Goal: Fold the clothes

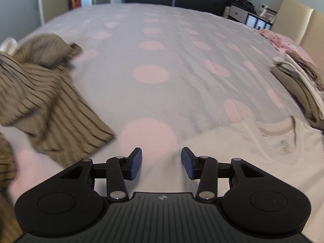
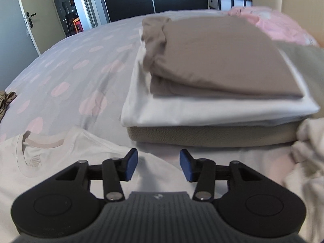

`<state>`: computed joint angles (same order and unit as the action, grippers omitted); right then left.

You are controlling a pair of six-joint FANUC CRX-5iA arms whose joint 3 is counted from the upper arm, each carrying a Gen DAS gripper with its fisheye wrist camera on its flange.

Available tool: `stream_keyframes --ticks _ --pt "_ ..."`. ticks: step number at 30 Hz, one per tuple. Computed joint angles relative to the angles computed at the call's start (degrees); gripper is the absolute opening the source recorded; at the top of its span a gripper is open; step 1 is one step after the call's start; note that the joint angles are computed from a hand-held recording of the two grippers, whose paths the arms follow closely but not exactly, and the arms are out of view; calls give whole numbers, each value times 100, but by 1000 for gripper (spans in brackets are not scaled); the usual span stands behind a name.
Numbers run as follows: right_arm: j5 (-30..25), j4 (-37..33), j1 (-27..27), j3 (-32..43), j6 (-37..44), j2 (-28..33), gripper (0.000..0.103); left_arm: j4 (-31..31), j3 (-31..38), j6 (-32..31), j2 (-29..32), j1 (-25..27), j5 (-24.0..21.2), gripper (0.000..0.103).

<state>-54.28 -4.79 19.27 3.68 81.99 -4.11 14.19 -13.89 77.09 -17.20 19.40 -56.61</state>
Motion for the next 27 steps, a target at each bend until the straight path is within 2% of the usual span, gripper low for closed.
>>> stream_keyframes --ticks 2,4,6,7,10,11,12,14,15,16,22,27 --pt "-89 -161 -37 63 148 102 46 -226 -16 -85 -4 -172 175 33" --pt "-51 -124 8 13 310 133 15 -566 14 13 -34 -350 366 6" --pt "143 332 212 -154 263 113 4 -1165 186 409 1 -626 430 4" --pt "243 720 346 -256 39 114 4 -1463 269 571 24 -772 433 4" --pt "247 1171 480 -259 -305 205 4 -1897 435 795 96 -992 296 4" --pt "193 1202 498 -220 -365 232 4 -1985 514 908 124 -1033 216 5" --pt "138 1231 515 -181 -425 260 7 -2000 557 978 116 -1028 160 12" --pt "66 1332 553 -156 -581 248 16 -1980 618 1085 78 -986 69 23" --pt "30 1382 571 -143 -658 243 28 -1973 627 1090 26 -957 50 29" --pt "56 1443 578 -189 -756 174 36 -1963 629 1074 -37 -922 40 30" --pt "-222 1028 409 -283 -508 -357 37 -1739 592 728 -553 -735 -295 30" --pt "-592 736 404 -476 -326 -977 38 -1453 476 127 -1199 -422 -842 30"
